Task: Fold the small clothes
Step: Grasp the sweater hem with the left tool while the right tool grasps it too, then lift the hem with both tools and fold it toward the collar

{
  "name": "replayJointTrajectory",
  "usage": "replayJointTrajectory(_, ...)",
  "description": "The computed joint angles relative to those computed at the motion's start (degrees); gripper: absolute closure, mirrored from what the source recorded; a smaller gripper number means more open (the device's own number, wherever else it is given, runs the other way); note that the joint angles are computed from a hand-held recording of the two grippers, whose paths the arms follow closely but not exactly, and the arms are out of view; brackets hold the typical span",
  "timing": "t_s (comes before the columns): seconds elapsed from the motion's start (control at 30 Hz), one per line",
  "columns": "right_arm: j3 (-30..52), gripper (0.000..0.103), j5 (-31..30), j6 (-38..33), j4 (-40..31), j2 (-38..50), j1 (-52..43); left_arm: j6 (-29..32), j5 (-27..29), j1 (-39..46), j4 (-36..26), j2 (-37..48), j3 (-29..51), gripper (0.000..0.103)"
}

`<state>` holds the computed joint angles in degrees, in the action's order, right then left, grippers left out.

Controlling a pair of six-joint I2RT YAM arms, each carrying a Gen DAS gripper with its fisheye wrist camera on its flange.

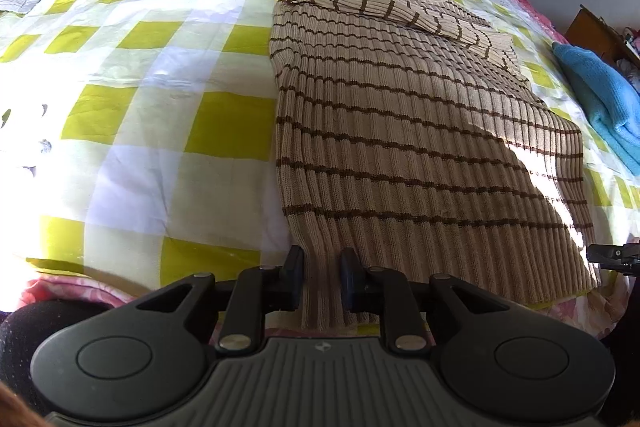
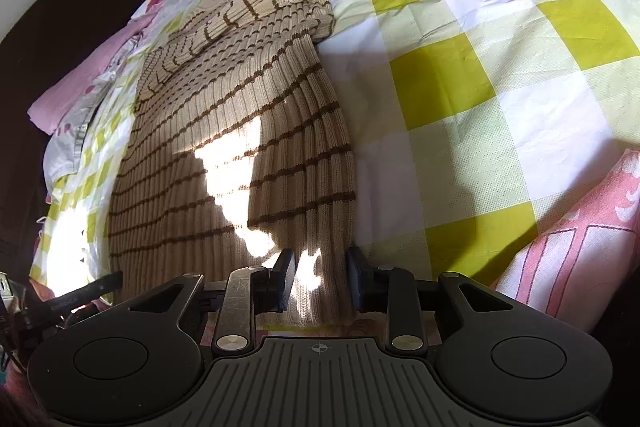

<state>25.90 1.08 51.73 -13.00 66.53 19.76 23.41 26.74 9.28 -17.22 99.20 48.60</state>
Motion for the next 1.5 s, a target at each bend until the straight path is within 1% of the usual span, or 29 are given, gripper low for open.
replayJointTrajectory(0.1,0.2,0.085,0.0,0.6,0.3,0.5,-0.1,-1.3,1.8,1.3,-1.0,0.8,0.8,0.077)
replayJointTrajectory(0.2,-1.0,0.092,-1.0,0.9,1.8,-0.5,-0.7,-2.4,1.1,0.9,1.4,-0.5,-1.0,0.081)
replayJointTrajectory(0.27,-2.3,0.093,-1.9,1.3,3.7,-1.8,-1.1,-3.1,0.7,0.5,2.7,-1.6,-2.1,0.088)
replayJointTrajectory(0.33,-3.5,0.093,-2.5,1.9,5.7,-3.6,-0.9,-4.0,1.6,0.5,2.2,-2.3,-2.0,0.089)
replayJointTrajectory(0.43,-5.8,0.094,-3.1,2.6,8.7,-8.7,0.6,-4.9,4.7,1.2,1.0,-4.5,-2.1,0.089)
replayJointTrajectory(0.6,-8.4,0.094,-1.7,5.6,9.1,-17.2,2.8,-7.8,10.8,2.7,-0.1,-8.1,-2.3,0.089)
replayJointTrajectory(0.73,-9.6,0.094,0.1,8.8,9.7,-21.4,4.0,-8.9,14.5,3.7,-1.2,-6.3,0.7,0.09)
replayJointTrajectory(0.83,-9.6,0.094,-1.6,10.1,13.6,-21.2,1.2,-13.2,18.5,4.2,-0.8,-3.0,4.7,0.09)
replayJointTrajectory(0.9,-8.6,0.094,-2.8,10.6,16.7,-19.2,-0.9,-17.0,20.7,3.9,0.9,-0.9,7.2,0.09)
replayJointTrajectory(0.97,-6.7,0.094,-4.3,10.0,20.2,-16.1,-3.4,-21.7,22.6,2.9,4.6,1.7,9.9,0.09)
replayJointTrajectory(1.03,-3.7,0.094,-6.3,9.0,23.6,-11.5,-6.9,-27.1,23.3,1.7,9.1,4.3,12.5,0.09)
replayJointTrajectory(1.13,1.6,0.094,-9.0,8.5,30.3,-2.8,-11.8,-35.3,23.4,-0.4,15.0,9.2,18.3,0.09)
replayJointTrajectory(1.23,8.0,0.094,-10.5,7.3,34.8,6.1,-15.4,-40.7,21.4,-2.5,19.1,14.1,24.8,0.09)
replayJointTrajectory(1.37,16.6,0.094,-12.0,7.3,38.5,17.9,-19.6,-45.7,17.3,-4.9,21.4,20.6,34.2,0.09)
replayJointTrajectory(1.43,21.6,0.094,-12.0,7.1,39.1,23.8,-21.0,-46.9,15.3,-6.1,20.6,24.9,40.4,0.09)
replayJointTrajectory(1.5,26.7,0.094,-12.0,6.8,38.8,29.1,-22.1,-47.5,13.4,-7.3,18.4,29.4,47.5,0.09)
